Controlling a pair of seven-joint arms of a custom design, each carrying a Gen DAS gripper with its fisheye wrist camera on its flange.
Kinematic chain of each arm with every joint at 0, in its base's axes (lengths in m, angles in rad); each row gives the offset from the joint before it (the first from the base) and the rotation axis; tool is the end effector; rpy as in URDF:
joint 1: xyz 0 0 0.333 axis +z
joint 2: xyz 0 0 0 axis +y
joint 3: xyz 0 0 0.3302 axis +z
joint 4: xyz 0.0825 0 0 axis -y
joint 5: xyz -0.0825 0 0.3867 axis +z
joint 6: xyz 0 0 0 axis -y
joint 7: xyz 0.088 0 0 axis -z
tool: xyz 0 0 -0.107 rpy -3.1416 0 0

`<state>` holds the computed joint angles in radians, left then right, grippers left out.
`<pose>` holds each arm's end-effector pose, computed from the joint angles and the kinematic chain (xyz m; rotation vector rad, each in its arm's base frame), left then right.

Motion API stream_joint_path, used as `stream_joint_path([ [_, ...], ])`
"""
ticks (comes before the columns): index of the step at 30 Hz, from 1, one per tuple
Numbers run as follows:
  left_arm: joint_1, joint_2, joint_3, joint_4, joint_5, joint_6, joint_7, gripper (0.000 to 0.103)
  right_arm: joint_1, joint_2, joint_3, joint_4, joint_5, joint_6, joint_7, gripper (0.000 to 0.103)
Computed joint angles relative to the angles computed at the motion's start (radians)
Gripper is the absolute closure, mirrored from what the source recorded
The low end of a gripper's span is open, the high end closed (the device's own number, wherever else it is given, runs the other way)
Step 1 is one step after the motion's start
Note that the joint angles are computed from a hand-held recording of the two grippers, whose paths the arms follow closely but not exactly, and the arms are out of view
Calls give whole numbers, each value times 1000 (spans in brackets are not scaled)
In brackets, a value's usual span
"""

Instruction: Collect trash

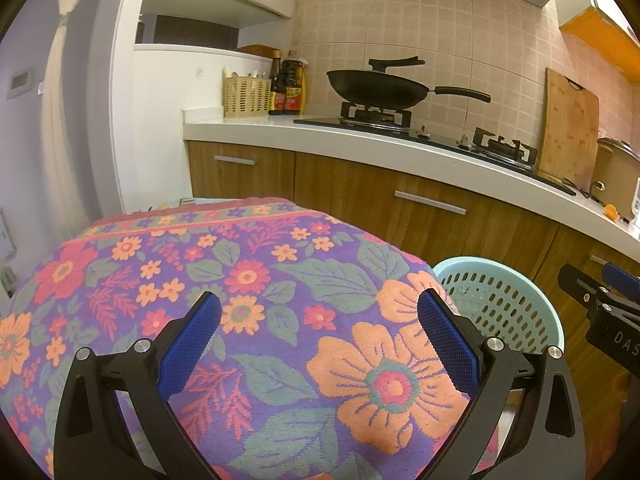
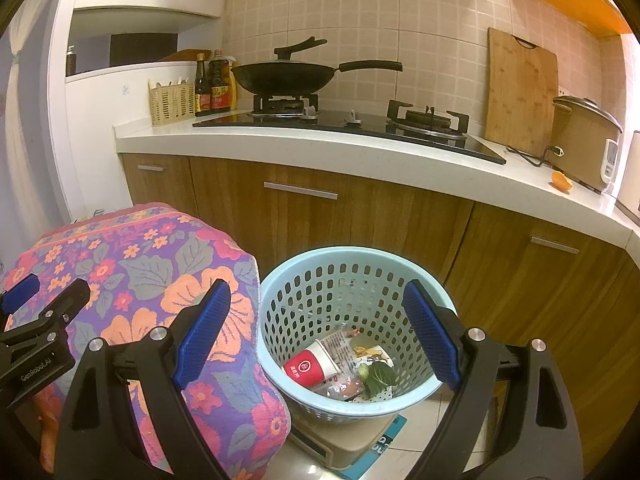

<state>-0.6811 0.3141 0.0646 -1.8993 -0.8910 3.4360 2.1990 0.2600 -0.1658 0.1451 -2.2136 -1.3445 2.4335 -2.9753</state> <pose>0.5750 -0.3035 0.4700 -1.3878 1.7831 -1.2268 0.4882 0.2097 0.5030 -1.2777 1.9076 -1.1708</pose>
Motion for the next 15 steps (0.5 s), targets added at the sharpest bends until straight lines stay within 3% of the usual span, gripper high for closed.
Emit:
stream_joint_path([
  [3,-25,2,25,6,-20,-3,15,8,0,-1,-1,0,2,2,-1,19],
  [9,-12,-3,13,-1,-10,-1,11,8,0,-1,0,0,3,1,-1,19],
  [13,-32,0,33,6,-26,-7,22,8,-1,-1,-1,-2,4,3,-2,19],
  [15,-6,-4,7,-3,-7,3,7,8,-1,0,-1,-2,5,5,-3,19],
])
